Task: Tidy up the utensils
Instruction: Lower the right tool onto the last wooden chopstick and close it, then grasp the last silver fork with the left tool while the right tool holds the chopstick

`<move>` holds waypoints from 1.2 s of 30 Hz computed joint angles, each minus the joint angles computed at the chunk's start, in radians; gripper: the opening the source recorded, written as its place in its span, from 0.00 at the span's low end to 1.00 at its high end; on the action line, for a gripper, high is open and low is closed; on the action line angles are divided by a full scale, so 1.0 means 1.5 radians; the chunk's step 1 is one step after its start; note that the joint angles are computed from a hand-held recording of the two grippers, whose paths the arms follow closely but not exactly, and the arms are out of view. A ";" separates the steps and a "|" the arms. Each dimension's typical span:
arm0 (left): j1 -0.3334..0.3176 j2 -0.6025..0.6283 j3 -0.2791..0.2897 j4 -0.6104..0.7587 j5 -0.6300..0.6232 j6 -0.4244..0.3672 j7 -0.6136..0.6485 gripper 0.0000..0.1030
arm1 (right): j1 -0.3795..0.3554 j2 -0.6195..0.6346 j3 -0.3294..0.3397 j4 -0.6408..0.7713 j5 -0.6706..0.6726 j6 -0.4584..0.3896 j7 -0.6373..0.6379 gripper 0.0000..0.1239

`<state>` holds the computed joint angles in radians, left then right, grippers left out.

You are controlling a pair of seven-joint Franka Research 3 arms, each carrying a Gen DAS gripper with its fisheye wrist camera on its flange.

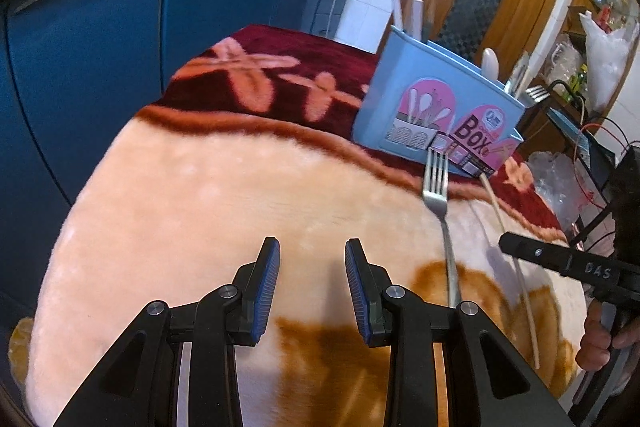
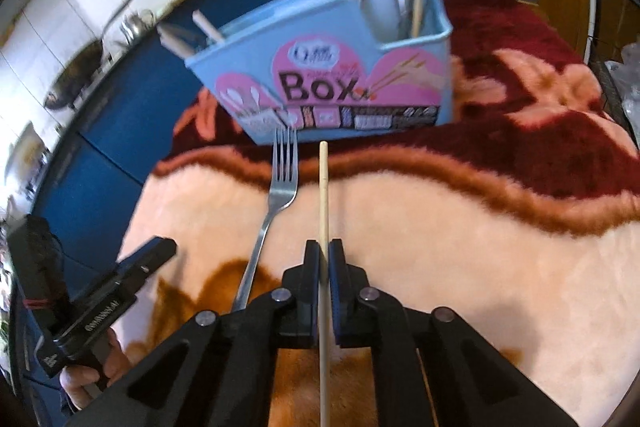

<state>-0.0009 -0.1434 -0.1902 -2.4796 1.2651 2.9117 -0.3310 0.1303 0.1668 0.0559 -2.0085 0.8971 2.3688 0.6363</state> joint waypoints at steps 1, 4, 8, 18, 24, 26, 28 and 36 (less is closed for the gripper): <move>-0.002 0.003 0.000 0.004 -0.006 0.001 0.009 0.33 | -0.007 -0.005 -0.001 -0.005 0.025 0.000 -0.015 0.05; -0.008 0.016 0.001 0.016 -0.024 0.015 0.035 0.33 | -0.017 -0.013 -0.004 -0.016 0.078 0.008 -0.050 0.05; -0.021 0.036 0.000 0.034 -0.068 0.026 0.086 0.33 | -0.031 -0.024 -0.012 -0.031 0.160 0.014 -0.094 0.05; -0.063 0.087 0.003 0.084 -0.174 0.025 0.218 0.33 | -0.054 -0.006 -0.024 -0.026 0.237 -0.005 -0.124 0.06; -0.073 0.127 0.009 0.102 -0.369 0.072 0.406 0.33 | -0.068 0.006 -0.025 -0.022 0.250 -0.028 -0.131 0.06; -0.072 0.141 -0.003 0.111 -0.490 0.069 0.521 0.31 | -0.071 0.007 -0.025 -0.022 0.255 -0.032 -0.136 0.06; -0.076 0.151 -0.007 0.129 -0.552 0.046 0.591 0.26 | -0.075 0.008 -0.026 -0.023 0.259 -0.038 -0.141 0.06; -0.048 0.183 -0.047 0.193 -0.872 -0.046 0.902 0.16 | -0.082 0.010 -0.027 -0.024 0.270 -0.058 -0.154 0.06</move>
<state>-0.0731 0.1314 -0.2602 -2.1895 -0.0436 2.8431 1.0227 0.0072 0.1822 0.0151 -2.0438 1.3014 2.2811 0.4046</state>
